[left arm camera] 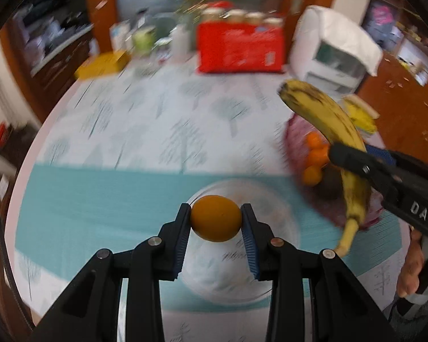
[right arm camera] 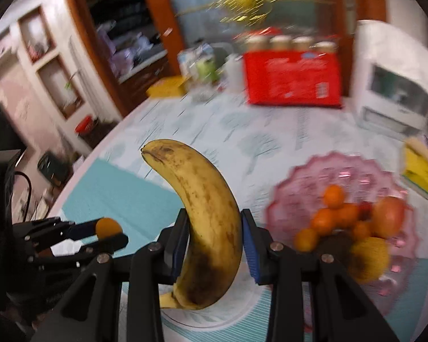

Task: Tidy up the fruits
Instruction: 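Carry the banana in the right gripper and mandarin in the left over the bowl, then open both grippers to release the banana and mandarin into the bowl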

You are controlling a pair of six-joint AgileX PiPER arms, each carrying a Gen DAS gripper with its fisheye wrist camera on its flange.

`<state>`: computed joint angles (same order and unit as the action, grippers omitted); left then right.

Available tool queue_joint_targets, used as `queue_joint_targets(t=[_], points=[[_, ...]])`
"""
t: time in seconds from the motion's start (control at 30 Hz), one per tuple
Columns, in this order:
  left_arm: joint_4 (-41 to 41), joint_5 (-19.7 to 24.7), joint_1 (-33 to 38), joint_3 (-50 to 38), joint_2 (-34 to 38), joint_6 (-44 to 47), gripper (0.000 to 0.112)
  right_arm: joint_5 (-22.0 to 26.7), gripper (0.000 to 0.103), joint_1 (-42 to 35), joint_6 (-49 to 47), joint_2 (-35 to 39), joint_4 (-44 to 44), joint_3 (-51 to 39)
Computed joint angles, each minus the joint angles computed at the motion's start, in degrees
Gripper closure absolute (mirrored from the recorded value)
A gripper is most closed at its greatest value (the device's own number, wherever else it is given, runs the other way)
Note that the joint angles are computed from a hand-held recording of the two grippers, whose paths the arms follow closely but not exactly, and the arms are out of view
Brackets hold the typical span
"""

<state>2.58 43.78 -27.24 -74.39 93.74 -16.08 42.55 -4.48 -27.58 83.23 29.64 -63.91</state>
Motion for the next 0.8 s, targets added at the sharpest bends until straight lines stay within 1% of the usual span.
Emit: queue_joint_targets(t=[0.17,0.27,0.37,0.47,0.6,0.67,0.8], points=[[-0.08,2.18,-4.53,-12.38,6.87,1.17,0.079,2.9,0.067,-10.43,1.17,-2.99,-1.57,-1.36],[-0.5,3.63,-6.74,-20.06,12.52,1.91,0.079,2.73,0.067,-15.79,3.98,-3.13,-5.28,-1.61],[-0.3,6.6,-8.91,-28.81,19.56,2.13,0.079,2.3,0.067,-20.47,7.92,-1.27,-9.05,-1.71],[0.94,9.14,-10.6,-35.08,25.5,2.2,0.079,1.63,0.067,-23.47,10.1,1.83,-11.24,-1.71],[1.71,12.66,-12.61,-43.16,33.0,2.6,0.079,-0.02,0.067,-25.5,12.43,6.86,-12.56,-1.49],[1.91,13.4,-13.15,-45.14,35.23,2.93,0.079,-0.18,0.067,-25.92,14.18,9.94,-13.34,-1.75],[2.04,16.82,-13.83,-51.99,40.82,3.71,0.079,-0.42,0.067,-26.1,16.54,13.12,-14.67,-1.87]])
